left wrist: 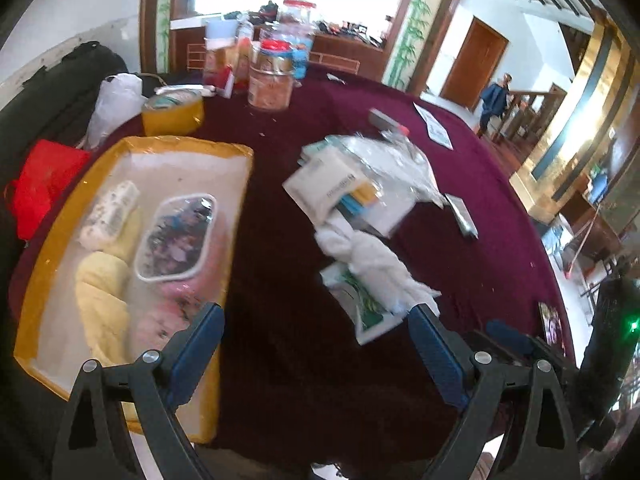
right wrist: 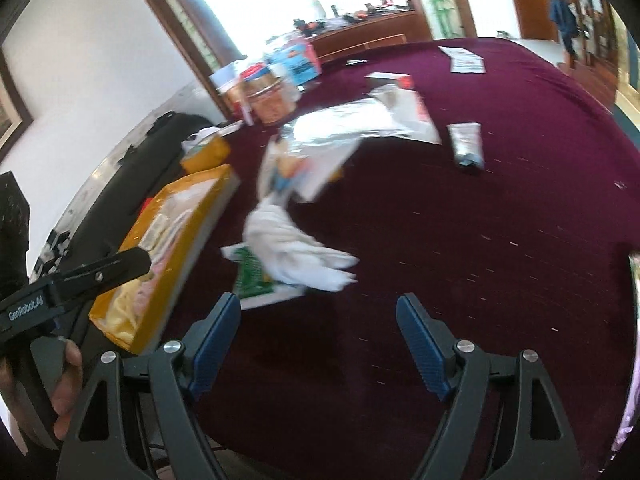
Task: Organize soft objects
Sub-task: 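Move both open tools back toward the remaining items, then grasp the white towel with the right tool while the left tool grasps the white paper packet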
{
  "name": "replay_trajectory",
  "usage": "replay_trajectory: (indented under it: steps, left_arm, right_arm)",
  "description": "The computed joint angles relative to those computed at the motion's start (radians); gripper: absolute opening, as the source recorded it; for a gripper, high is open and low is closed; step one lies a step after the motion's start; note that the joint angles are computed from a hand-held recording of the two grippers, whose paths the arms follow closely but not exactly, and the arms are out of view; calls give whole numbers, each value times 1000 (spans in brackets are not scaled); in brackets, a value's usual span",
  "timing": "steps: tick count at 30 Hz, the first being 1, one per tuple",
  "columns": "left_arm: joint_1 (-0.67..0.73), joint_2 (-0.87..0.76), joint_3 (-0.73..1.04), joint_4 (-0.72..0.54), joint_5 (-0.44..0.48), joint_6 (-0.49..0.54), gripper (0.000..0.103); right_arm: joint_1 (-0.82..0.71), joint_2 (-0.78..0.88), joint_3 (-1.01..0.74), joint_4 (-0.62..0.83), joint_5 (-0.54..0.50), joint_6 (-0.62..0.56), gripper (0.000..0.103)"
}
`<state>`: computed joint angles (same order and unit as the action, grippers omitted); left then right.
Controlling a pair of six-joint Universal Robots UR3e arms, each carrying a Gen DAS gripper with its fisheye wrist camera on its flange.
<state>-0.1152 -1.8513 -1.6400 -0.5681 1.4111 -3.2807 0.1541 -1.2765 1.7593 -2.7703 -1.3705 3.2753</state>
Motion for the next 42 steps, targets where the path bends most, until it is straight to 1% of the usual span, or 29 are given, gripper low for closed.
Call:
replay_trajectory:
  steps: [4, 6, 7, 10, 13, 15, 17, 19, 22, 24, 25, 27, 28, 29, 31, 33, 37, 39, 40, 41, 42]
  left_arm:
    - [-12, -30, 34, -28, -4, 3, 95]
    - [-13, -47, 52, -47, -3, 0, 95]
    - [-5, -51, 55, -55, -18, -3, 95]
    - [9, -53, 54, -64, -27, -13, 95]
    - [28, -44, 35, -51, -35, -19, 95]
    - [40, -35, 22, -50, -44, -22, 95]
    - [61, -21, 15, -66, -75, -18, 95]
    - [73, -8, 4, -60, -83, -13, 95]
    - [87, 3, -11, -47, -92, -15, 95]
    - [98, 5, -12, -56, -103, -13, 95]
    - [102, 7, -14, -61, -109, -10, 95]
    - [110, 11, -23, -57, -122, -4, 95]
    - [112, 11, -26, -52, -122, -8, 95]
    - [113, 10, -25, -53, -126, -8, 95]
    - [112, 8, -19, -58, -136, -3, 95]
    - [104, 1, -3, -69, -138, 2, 95]
    - [76, -16, 18, -67, -134, 6, 95]
    - [53, -40, 50, -95, -135, 17, 95]
    - [44, -48, 62, -104, -130, 19, 95]
    - [30, -59, 74, -110, -125, 27, 95]
    - [18, -67, 84, -112, -118, 34, 95]
  right_arm:
    - [-39, -25, 56, -22, 19, -4, 80]
    - [-59, -26, 76, -35, 54, -8, 80]
    - [-69, -24, 82, -37, 75, -11, 80]
    - [-80, 0, 59, -29, 151, -24, 80]
    - [-57, 48, -18, -7, 177, -62, 80]
    - [-27, 103, -115, 28, 157, -76, 77]
    - [-5, 167, -225, 72, 142, -83, 72]
    - [11, 239, -352, 133, 126, -84, 65]
    - [18, 356, -549, 251, 144, -86, 62]
    - [33, 435, -675, 333, 120, -86, 59]
    - [41, 466, -726, 371, 107, -87, 52]
    - [47, 501, -769, 409, 95, -85, 43]
    - [44, 504, -772, 428, 109, -92, 42]
    - [42, 489, -747, 413, 117, -102, 41]
    - [52, 460, -710, 400, 76, -102, 38]
    - [50, 411, -642, 383, 74, -108, 37]
    - [-6, 238, -353, 213, 169, -102, 36]
    - [-51, 151, -192, 94, 235, -102, 36]
    - [-67, 124, -140, 53, 256, -95, 36]
    - [-84, 98, -97, 32, 274, -95, 36]
    - [-86, 87, -87, 48, 264, -102, 36]
